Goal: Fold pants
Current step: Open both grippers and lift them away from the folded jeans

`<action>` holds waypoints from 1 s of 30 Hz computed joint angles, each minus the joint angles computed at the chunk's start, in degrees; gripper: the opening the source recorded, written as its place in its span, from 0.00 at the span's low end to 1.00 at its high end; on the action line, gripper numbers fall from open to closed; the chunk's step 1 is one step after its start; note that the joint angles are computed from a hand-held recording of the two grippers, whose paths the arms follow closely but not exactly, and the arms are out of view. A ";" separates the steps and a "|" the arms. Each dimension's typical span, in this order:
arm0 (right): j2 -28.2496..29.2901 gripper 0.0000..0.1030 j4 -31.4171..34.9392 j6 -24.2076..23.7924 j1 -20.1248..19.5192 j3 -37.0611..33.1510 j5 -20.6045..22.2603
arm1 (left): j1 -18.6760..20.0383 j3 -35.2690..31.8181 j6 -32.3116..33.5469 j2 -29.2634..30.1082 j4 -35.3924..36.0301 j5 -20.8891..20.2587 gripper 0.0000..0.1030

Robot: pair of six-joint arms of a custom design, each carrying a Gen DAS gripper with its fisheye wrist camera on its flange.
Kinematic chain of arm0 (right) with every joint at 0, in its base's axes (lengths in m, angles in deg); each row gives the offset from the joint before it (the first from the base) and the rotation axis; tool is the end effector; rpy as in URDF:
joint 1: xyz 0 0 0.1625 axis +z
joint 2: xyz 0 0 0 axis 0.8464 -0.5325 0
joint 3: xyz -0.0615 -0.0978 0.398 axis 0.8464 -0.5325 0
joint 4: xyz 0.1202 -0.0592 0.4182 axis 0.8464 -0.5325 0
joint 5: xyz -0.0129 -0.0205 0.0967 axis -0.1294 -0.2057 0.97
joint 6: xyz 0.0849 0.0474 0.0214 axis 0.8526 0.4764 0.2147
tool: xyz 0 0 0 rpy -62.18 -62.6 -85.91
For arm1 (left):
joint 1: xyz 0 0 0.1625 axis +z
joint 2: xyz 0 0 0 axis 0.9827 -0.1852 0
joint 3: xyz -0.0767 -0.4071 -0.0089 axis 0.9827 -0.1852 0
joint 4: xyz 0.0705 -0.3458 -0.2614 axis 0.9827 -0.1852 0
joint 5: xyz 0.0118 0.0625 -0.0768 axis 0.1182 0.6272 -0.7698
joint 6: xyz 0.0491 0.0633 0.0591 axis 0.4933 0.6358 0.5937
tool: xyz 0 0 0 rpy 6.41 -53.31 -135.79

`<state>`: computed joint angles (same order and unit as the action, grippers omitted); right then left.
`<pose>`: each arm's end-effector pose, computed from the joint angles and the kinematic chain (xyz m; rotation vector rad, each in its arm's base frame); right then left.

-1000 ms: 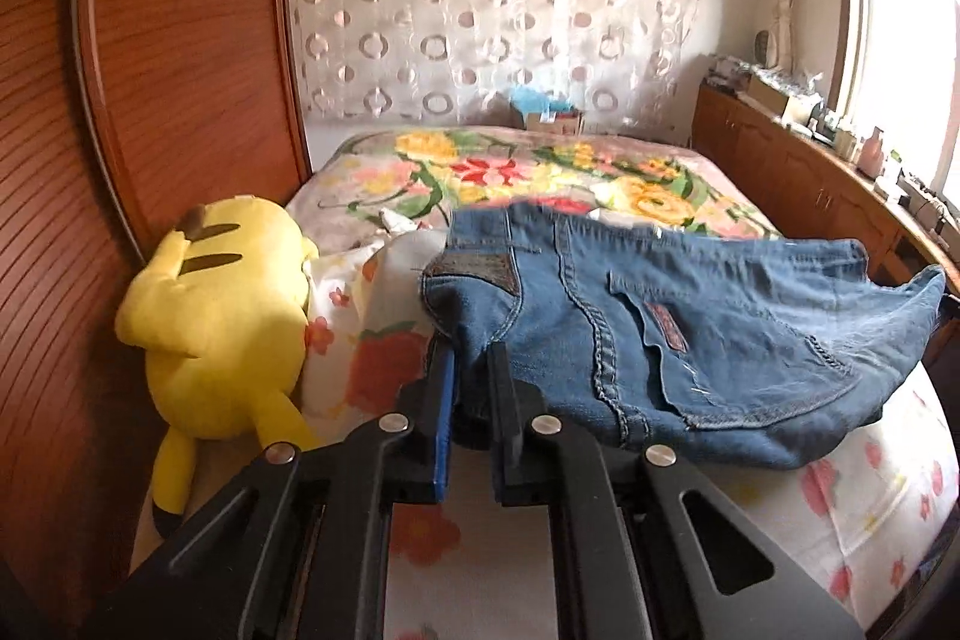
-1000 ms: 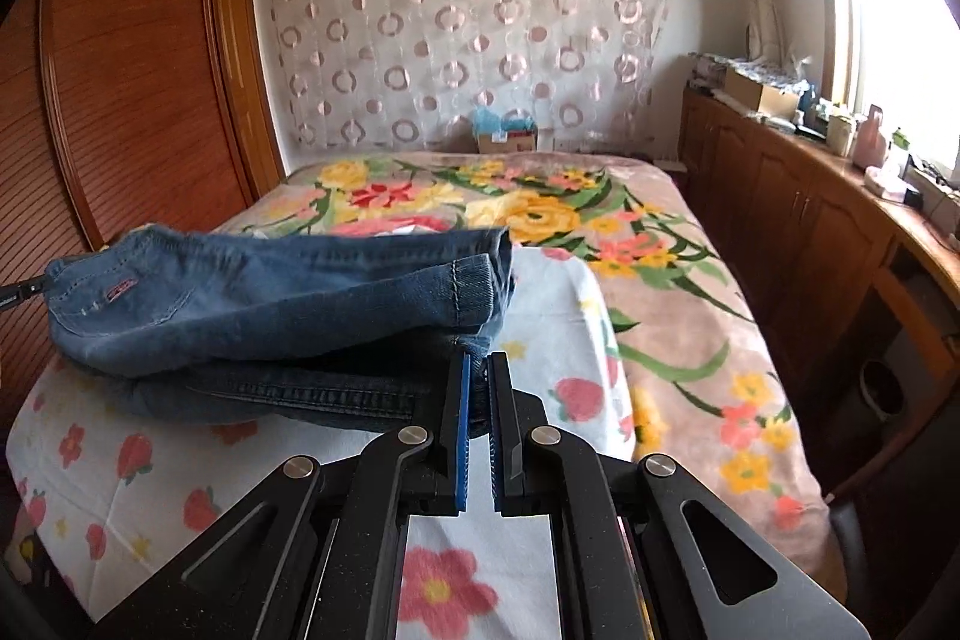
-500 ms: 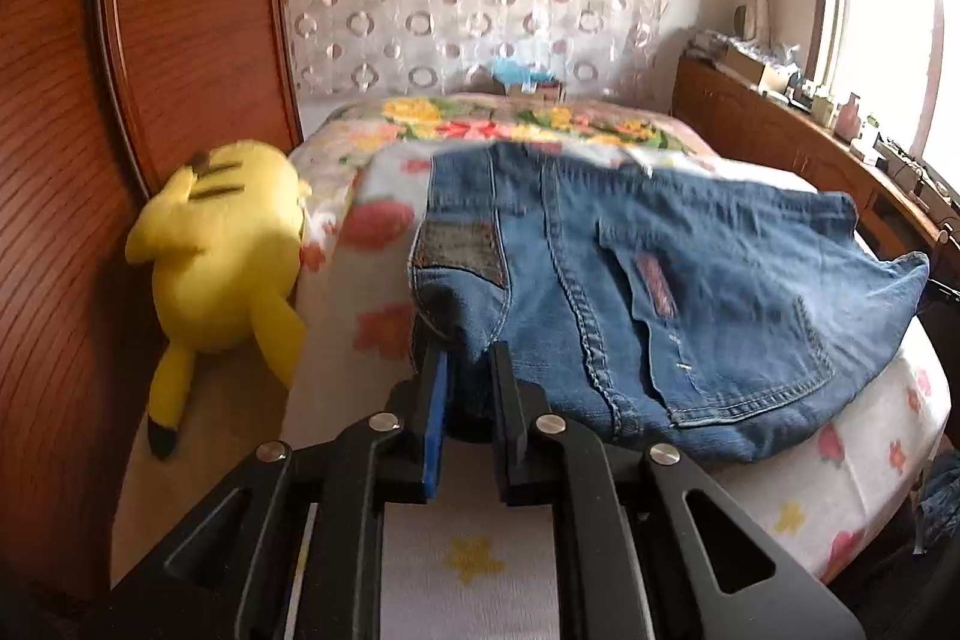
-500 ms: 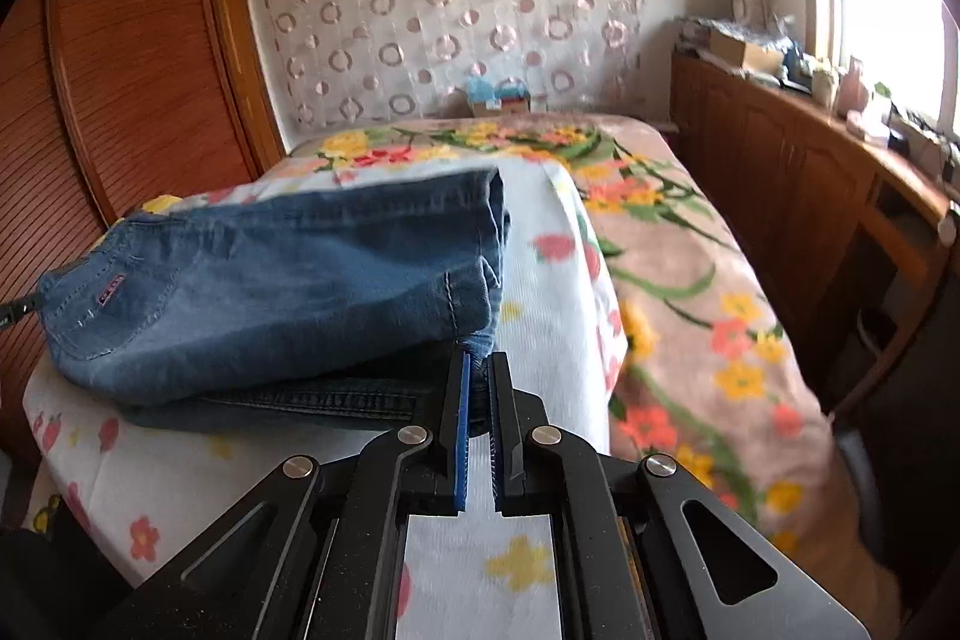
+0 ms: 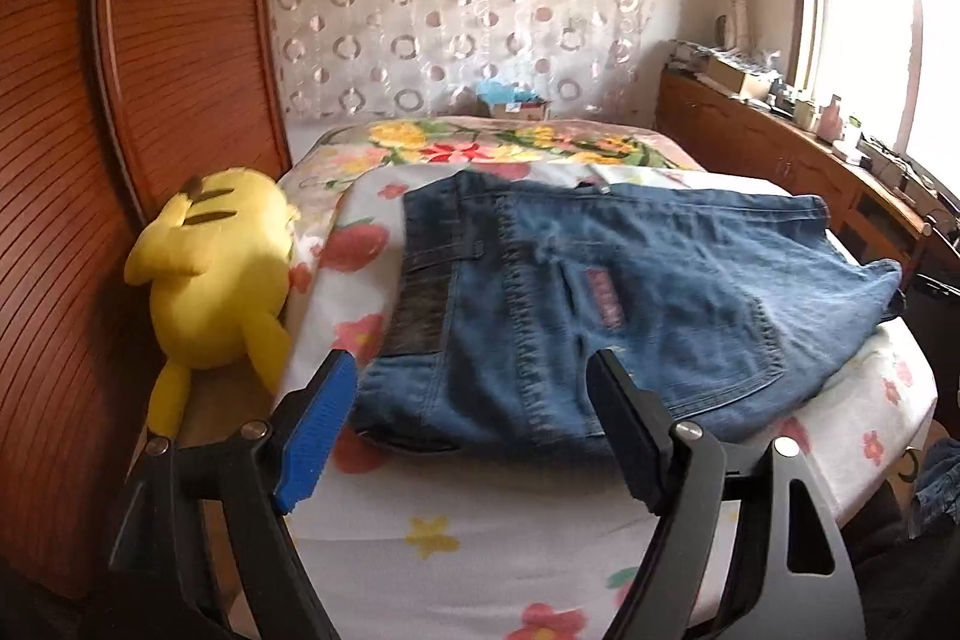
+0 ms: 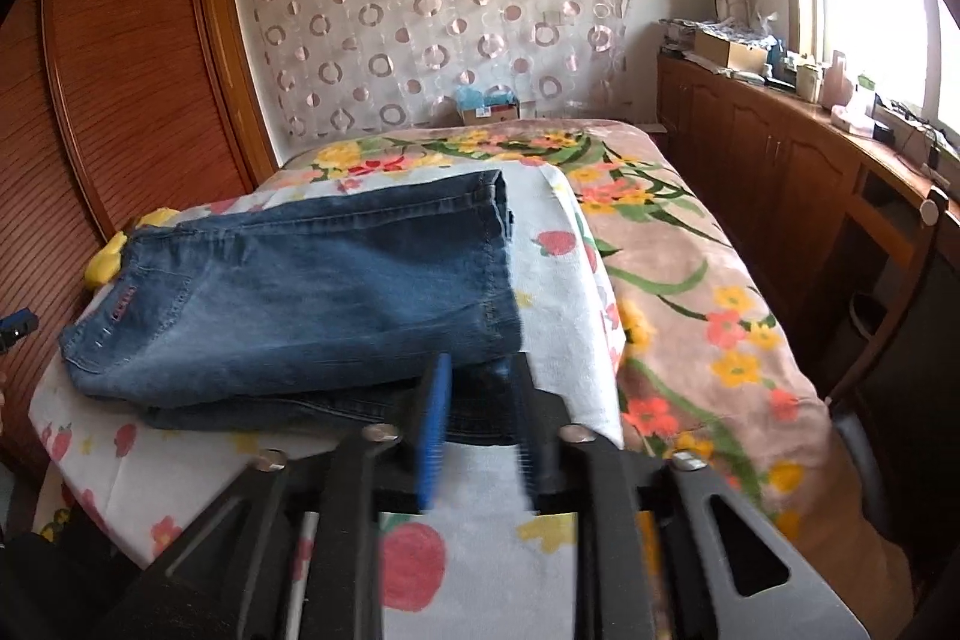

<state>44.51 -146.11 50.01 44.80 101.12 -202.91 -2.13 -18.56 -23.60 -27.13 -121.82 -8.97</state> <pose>0.2063 -0.6645 0.1101 -0.1067 -1.9303 1.3498 -0.0541 -0.9377 0.3792 1.1852 2.3671 -0.7918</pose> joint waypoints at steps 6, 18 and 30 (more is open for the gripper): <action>0.60 0.47 0.65 4.08 -0.22 0.22 2.11 | -1.25 10.85 -0.47 -5.05 -3.70 -2.37 0.77; 0.66 0.58 3.02 9.45 -0.89 -1.02 2.08 | -3.41 21.55 -0.19 -9.35 -6.69 -3.69 0.77; 0.85 0.63 4.43 11.76 -1.40 -2.59 0.73 | -3.87 25.82 -0.14 -10.75 -7.59 -3.27 0.77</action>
